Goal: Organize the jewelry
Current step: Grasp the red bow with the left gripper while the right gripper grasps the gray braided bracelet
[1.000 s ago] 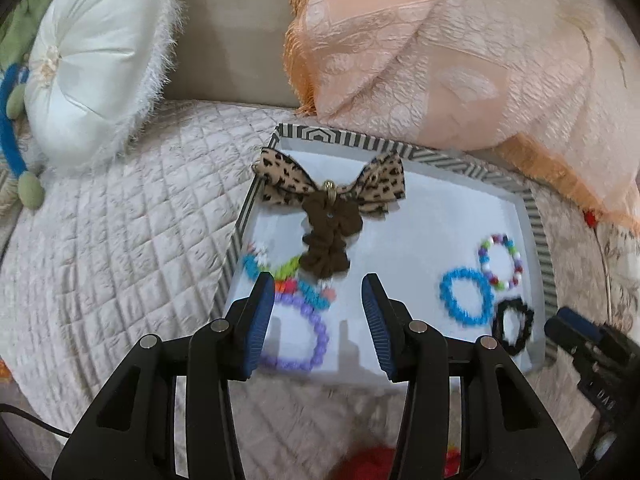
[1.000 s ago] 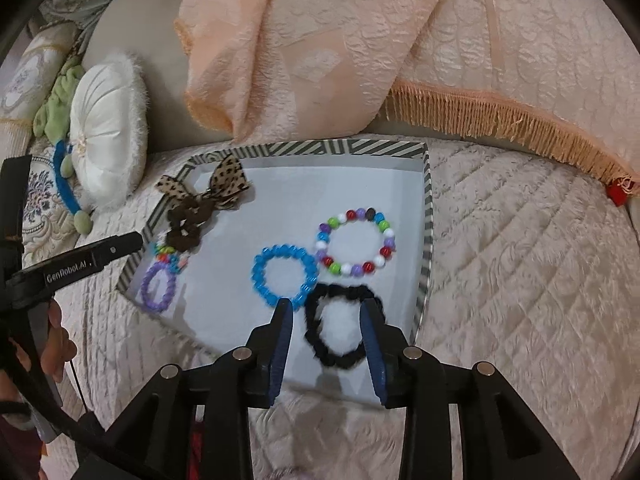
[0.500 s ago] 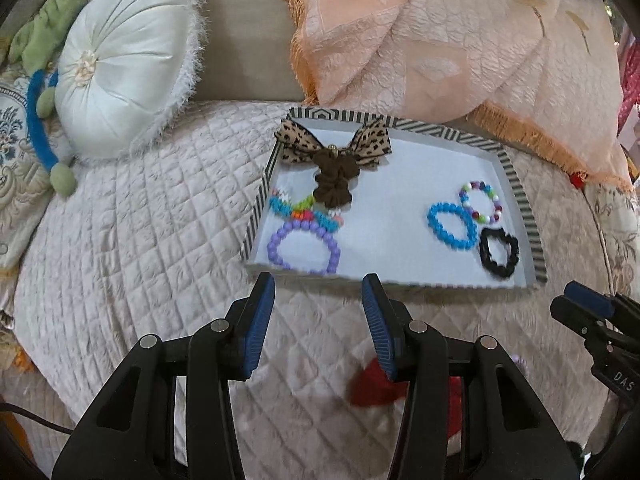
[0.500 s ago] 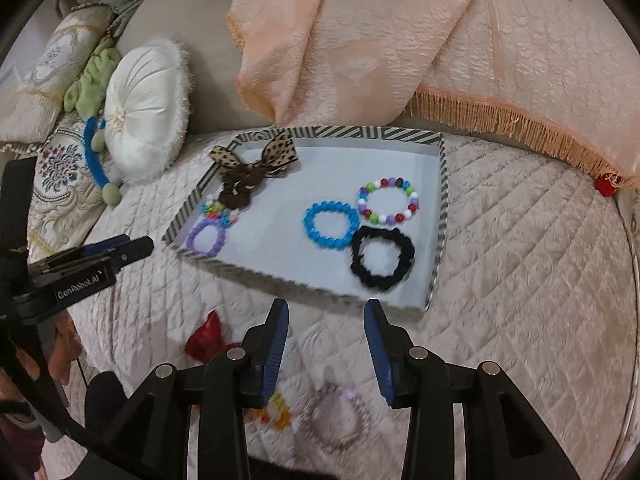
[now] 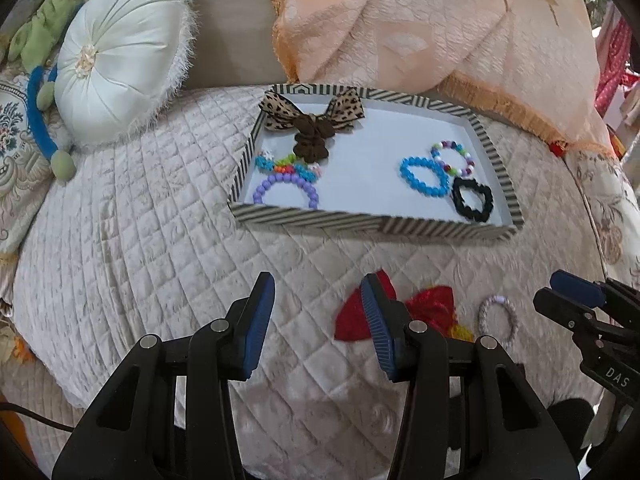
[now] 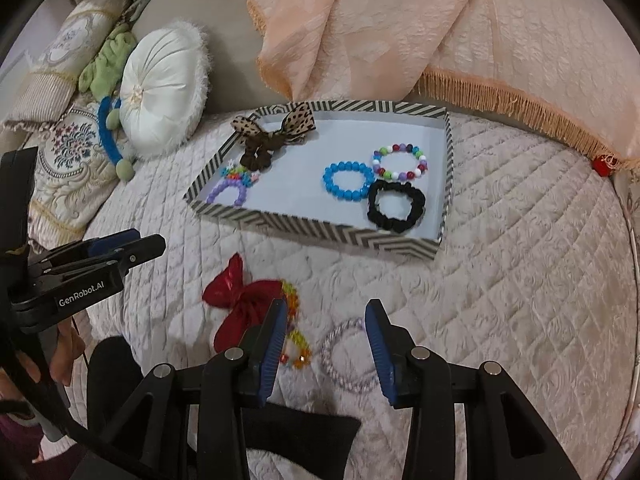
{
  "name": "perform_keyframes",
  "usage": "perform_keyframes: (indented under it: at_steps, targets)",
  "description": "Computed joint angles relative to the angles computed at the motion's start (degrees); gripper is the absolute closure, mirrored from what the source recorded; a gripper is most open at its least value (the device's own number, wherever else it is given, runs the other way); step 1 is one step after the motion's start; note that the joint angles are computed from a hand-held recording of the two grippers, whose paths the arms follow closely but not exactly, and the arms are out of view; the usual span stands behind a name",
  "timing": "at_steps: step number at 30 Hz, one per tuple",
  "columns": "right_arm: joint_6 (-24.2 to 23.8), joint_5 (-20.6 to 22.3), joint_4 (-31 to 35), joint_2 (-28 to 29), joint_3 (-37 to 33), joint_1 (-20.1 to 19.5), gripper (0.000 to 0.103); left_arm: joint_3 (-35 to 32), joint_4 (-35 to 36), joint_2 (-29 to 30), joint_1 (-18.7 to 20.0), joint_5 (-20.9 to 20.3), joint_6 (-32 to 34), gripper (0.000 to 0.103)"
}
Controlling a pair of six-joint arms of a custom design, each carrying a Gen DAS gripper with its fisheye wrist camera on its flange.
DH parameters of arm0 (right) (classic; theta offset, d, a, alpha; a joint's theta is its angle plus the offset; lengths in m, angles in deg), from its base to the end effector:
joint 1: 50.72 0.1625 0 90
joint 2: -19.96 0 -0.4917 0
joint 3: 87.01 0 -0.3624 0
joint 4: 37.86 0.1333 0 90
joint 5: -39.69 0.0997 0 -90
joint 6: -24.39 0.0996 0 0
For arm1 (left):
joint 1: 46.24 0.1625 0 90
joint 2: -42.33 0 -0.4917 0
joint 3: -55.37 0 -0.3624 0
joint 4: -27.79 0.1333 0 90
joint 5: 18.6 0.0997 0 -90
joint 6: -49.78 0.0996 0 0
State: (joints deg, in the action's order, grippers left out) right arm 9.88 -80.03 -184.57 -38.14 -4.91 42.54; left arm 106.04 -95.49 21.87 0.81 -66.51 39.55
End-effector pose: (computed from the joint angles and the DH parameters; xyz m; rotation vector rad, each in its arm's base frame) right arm 0.1248 -0.7156 0.4136 0.1936 -2.4974 0.6644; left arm -0.4514 -0.7785 0.0836 0.6698 2.3719 -0.4835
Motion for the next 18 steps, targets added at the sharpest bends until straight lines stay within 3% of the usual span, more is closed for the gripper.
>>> perform_keyframes:
  at_steps: [7,18]
  targets:
    - [0.1,-0.6,-0.1,-1.5,3.0,-0.2,0.063,3.8,-0.5,-1.9,-0.3,-1.7,-0.7,0.058]
    - [2.2,-3.7,2.0,-3.4,5.9,-2.7,0.063,4.3,3.6,-2.5,1.2,-8.5,-4.2,0.058]
